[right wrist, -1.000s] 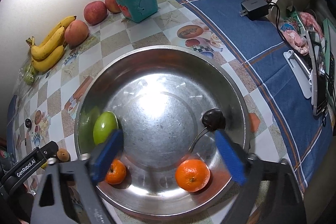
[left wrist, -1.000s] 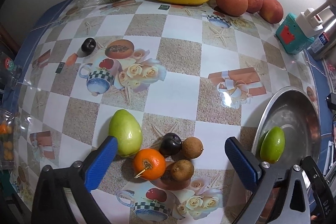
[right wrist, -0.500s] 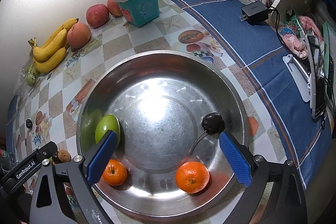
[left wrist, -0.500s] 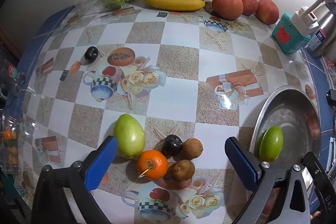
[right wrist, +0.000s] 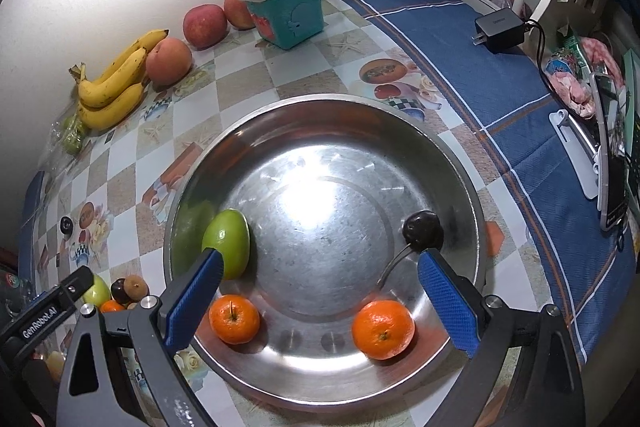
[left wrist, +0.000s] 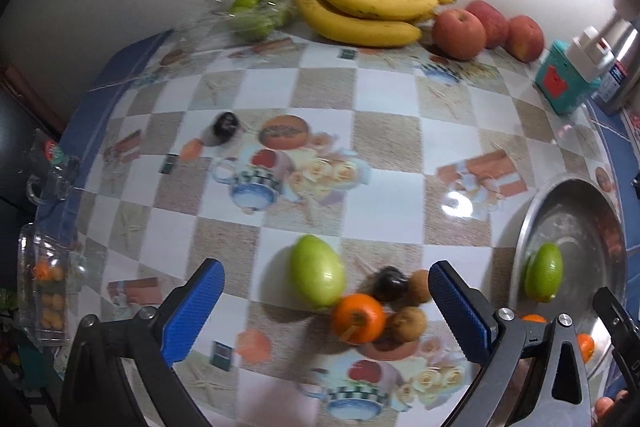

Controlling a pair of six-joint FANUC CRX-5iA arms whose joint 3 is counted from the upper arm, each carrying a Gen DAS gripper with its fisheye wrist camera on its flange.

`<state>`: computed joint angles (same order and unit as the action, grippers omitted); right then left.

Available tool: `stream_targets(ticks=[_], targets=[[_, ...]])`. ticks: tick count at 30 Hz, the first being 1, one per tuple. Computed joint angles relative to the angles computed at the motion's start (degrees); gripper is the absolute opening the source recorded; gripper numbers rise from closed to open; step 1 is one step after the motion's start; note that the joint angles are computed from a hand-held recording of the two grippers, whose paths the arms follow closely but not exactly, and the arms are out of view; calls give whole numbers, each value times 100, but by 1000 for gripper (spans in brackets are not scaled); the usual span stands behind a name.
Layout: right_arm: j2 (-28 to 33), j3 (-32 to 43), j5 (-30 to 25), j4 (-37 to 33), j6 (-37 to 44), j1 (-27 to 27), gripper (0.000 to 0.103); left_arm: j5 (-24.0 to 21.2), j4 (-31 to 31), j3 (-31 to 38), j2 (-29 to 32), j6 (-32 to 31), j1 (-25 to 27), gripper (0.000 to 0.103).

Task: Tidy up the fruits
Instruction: 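Move both open tools back toward the remaining fruit cluster, then grasp the large green pear with the left tool while the right tool grasps a brown round fruit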

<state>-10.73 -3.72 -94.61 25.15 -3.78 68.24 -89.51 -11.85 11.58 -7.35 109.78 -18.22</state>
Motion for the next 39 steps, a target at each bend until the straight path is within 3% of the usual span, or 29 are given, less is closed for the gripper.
stream_targets(ticks=[8, 19, 27, 39], targets=[[228, 201, 157, 3, 129, 77, 98, -58, -184, -166, -315, -116, 506, 103], [870, 850, 487, -28, 692, 186, 98, -22, 589, -815, -635, -236, 1725, 103], [1417, 1422, 827, -219, 1400, 284, 98, -192, 305, -973, -727, -152, 1990, 103], [1862, 1814, 1009, -727, 2199, 225, 98, -232, 504, -1277, -743, 26, 2158, 103]])
